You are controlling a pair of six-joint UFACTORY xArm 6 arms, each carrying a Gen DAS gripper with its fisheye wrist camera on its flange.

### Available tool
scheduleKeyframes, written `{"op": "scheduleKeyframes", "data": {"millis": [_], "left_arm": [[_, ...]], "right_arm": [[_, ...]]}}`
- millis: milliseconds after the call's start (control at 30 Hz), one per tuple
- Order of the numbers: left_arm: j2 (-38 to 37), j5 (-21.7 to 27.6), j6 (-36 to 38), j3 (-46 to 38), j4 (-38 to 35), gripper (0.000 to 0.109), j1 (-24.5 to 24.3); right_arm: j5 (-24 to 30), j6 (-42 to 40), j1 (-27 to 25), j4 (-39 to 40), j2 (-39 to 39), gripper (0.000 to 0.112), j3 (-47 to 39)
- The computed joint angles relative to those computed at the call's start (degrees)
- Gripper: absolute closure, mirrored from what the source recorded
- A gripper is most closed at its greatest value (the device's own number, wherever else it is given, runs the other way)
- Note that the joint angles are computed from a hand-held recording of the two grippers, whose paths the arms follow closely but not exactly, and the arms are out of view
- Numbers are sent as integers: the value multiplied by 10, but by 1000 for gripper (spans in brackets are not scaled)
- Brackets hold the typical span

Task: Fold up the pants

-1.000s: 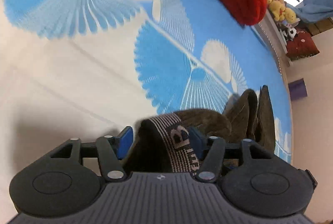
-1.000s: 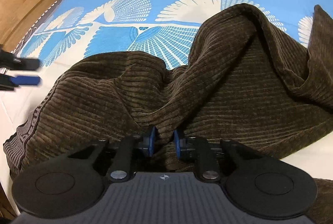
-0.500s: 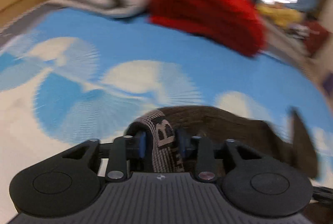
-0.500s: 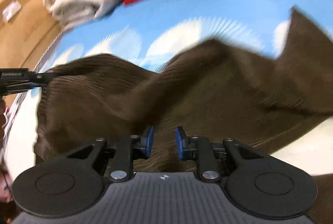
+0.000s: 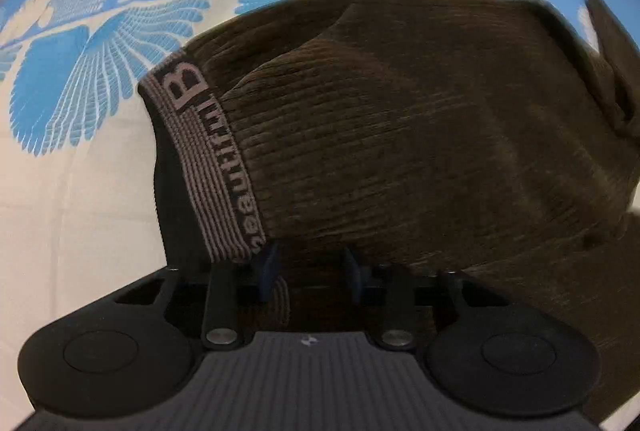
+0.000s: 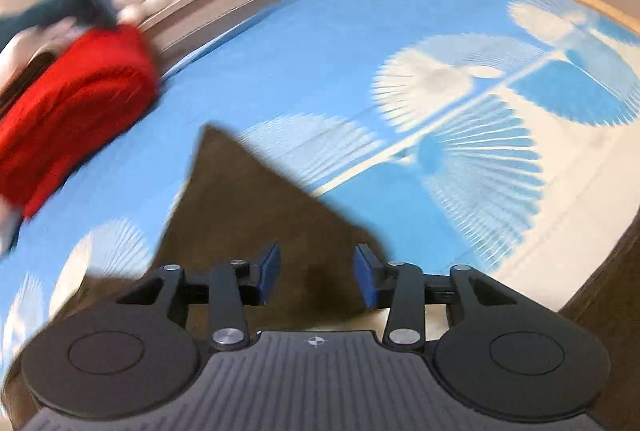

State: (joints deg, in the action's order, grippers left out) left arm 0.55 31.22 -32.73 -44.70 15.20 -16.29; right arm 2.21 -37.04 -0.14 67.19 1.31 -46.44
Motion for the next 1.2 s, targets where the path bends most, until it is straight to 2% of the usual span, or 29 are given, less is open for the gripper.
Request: {"op": "scheduleKeyframes", "data": {"millis": [67, 100, 167, 233, 333, 367, 400, 467, 533, 567, 600, 667, 700, 733, 767, 833, 867, 933, 1033, 1067, 1200], "left_arm": [[-2, 20, -9, -11, -1, 67, -4], [-5, 20, -10, -11, -8, 63, -4], [-2, 27, -10, -15, 3, 63, -11], [9, 29, -18, -22, 19, 62, -20], [13, 27, -13, -24, 15, 62, -19], [13, 27, -9, -25, 11, 62, -18], [11, 28, -7, -24, 8, 62, -17], [17, 28, -4, -29, 10, 62, -16], [13, 34, -10, -29, 14, 62, -22], [13, 35, -9, -29, 14, 62, -22], [16, 34, -10, -31, 14, 62, -22], [15, 31, -6, -29, 12, 62, -21], [16, 29, -6, -28, 11, 62, -20], [16, 29, -5, -29, 10, 62, -20], [17, 32, -7, -31, 11, 62, -21], [20, 36, -18, -34, 16, 62, -23], [21, 39, -23, -36, 22, 62, -25], [23, 43, -29, -40, 32, 62, -30], [24, 41, -28, -39, 29, 62, -30], [25, 39, -24, -39, 24, 62, -29], [27, 40, -21, -41, 23, 61, -28]], "right_arm": [[50, -57, -31, 59, 29, 59, -31], [76, -57, -44, 63, 43, 58, -43], [128, -19, -68, 36, 72, 57, -67], [176, -10, -77, 43, 89, 57, -82], [151, -37, -63, 53, 96, 58, -86], [143, -40, -59, 45, 96, 76, -86], [141, -67, -55, 61, 90, 90, -85], [121, -178, -41, 148, 82, 99, -89], [103, -298, -12, 205, 36, 99, -77], [128, -358, -4, 216, -3, 99, -62], [176, -418, -3, 219, -43, 99, -40], [296, -526, -3, 201, -128, 99, 19], [356, -550, -8, 183, -147, 99, 40], [398, -550, -6, 153, -153, 96, 54], [415, -527, 4, 110, -153, 93, 64], [388, -485, 37, 61, -139, 90, 73], [367, -466, 51, 57, -131, 84, 74], [353, -425, 53, 82, -113, 73, 67], [365, -374, 27, 136, -98, 67, 51], [371, -360, 15, 157, -94, 61, 46], [437, -305, -44, 196, -67, 57, 30]]}}
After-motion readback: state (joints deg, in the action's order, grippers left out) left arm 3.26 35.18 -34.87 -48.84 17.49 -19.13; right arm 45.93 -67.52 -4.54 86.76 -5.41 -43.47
